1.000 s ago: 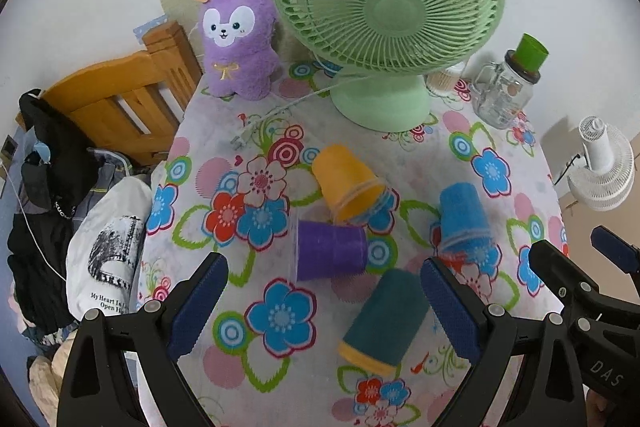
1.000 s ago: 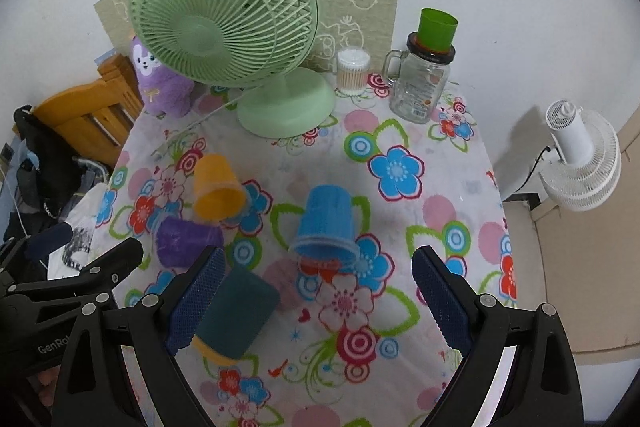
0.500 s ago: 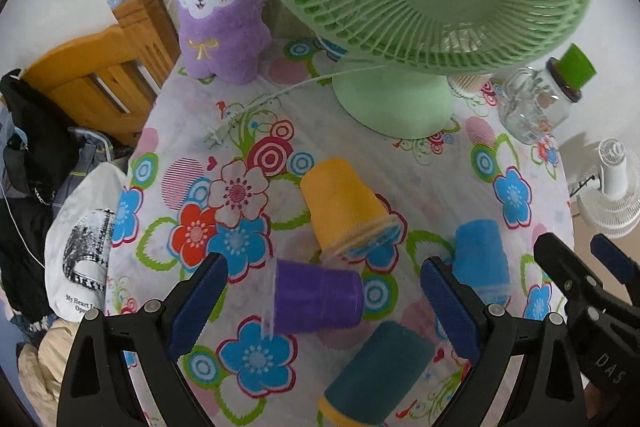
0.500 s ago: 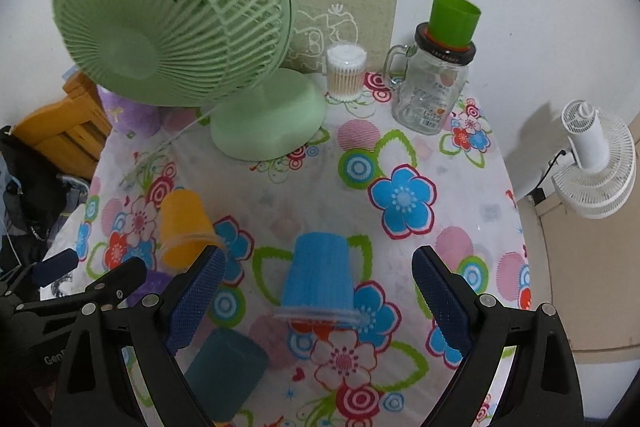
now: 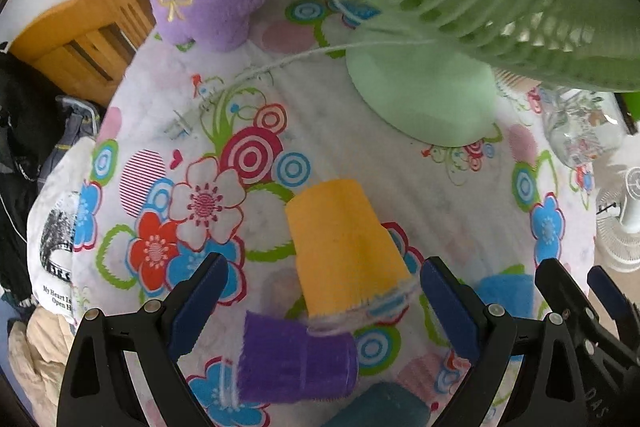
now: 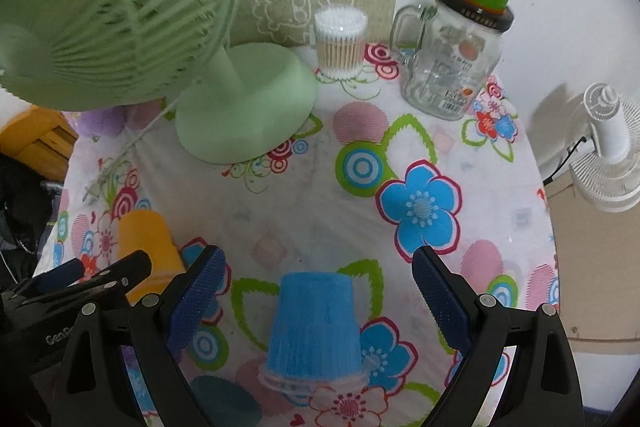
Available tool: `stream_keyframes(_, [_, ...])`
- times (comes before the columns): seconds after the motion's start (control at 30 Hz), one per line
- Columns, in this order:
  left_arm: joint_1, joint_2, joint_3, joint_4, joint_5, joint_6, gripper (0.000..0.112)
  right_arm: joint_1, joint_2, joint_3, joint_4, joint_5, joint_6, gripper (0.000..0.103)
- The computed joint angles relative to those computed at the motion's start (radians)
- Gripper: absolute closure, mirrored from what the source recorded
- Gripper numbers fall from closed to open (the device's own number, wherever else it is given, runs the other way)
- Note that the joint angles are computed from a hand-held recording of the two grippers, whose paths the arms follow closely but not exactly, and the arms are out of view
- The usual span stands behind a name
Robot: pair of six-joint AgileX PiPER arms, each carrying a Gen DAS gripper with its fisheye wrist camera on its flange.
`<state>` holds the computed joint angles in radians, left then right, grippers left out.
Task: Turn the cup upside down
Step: 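Close the left gripper around the orange cup and lift it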
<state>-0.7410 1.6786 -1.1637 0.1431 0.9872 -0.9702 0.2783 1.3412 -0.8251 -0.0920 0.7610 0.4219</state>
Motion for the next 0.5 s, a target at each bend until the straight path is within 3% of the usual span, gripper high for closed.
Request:
stream_keyframes(0.3, [0.058, 0.118, -0.017, -0.084, -0.063, 0.056, 0.016, -0.023, 0.099, 0.008, -0.002, -0.068, -0.012, 0.007])
stream_keyframes(0.5, [0.078, 0.174, -0.012, -0.127, -0.106, 0.112, 0.036, -0.024, 0.158, 0.016, -0.013, -0.11, -0.01, 0.007])
